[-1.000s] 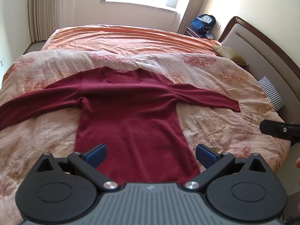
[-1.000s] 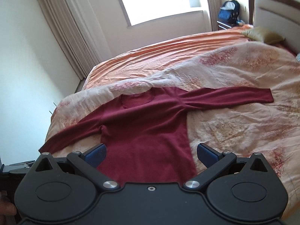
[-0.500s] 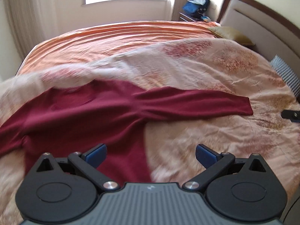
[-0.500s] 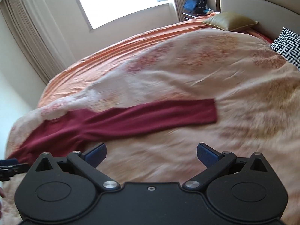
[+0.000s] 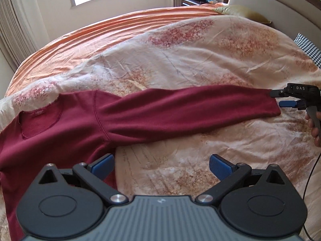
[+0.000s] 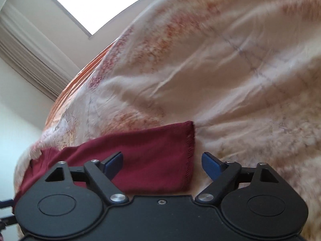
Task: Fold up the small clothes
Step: 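Reach the right gripper to the sweater's sleeve cuff and close on it, then lift the cuff with the right gripper and fold the sleeve across the body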
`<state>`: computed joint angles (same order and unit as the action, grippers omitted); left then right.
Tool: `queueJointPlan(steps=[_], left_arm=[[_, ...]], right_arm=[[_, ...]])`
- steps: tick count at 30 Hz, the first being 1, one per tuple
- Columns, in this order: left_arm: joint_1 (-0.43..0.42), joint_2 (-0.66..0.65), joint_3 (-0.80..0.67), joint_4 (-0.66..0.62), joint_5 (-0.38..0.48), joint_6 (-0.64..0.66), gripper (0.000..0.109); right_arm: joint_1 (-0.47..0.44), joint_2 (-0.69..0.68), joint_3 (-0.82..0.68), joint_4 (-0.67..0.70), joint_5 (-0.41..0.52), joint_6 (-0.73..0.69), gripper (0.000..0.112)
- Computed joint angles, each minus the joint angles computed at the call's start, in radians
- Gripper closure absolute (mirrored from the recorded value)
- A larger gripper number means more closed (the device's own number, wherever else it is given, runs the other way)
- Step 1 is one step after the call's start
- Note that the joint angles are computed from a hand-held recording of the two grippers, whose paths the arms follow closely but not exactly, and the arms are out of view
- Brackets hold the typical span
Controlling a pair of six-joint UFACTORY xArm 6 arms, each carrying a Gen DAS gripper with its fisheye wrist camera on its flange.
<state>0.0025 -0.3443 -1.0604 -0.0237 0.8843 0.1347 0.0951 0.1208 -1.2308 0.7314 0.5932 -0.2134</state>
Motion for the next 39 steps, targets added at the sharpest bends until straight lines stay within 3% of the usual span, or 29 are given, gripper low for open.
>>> queueJointPlan(steps=[5, 10, 12, 19, 26, 28, 32, 39], left_arm=[[-0.001, 0.004, 0.002, 0.013, 0.005, -0.002, 0.006], [-0.005, 0.038, -0.015, 0.011, -0.013, 0.007, 0.006], [-0.003, 0.064, -0.022, -0.01, -0.042, 0.023, 0.006], [0.011, 0.286, -0.122, -0.042, -0.246, 0.046, 0.006], [-0.007, 0.525, -0.302, -0.077, -0.305, 0.039, 0.006], [-0.032, 0.559, -0.314, -0.024, -0.303, 0.022, 0.006], [-0.055, 0.592, -0.289, 0.055, -0.305, -0.035, 0.006], [0.047, 0.48, -0.216, -0.239, -0.325, 0.157, 0.006]], right_arm=[[-0.062, 0.053, -0.026, 0.227, 0.078, -0.147, 0.035], [-0.122, 0.125, -0.076, 0.362, 0.189, -0.169, 0.073], [-0.135, 0.161, -0.1, 0.387, 0.232, -0.15, 0.1], [-0.142, 0.145, -0.097, 0.425, 0.259, -0.17, 0.102], [-0.148, 0.068, -0.133, 0.438, 0.303, -0.194, 0.103], [-0.14, 0.056, -0.161, 0.441, 0.318, -0.189, 0.103], [-0.104, 0.044, -0.215, 0.435, 0.319, -0.144, 0.103], [-0.004, 0.06, -0.329, 0.427, 0.304, -0.081, 0.103]])
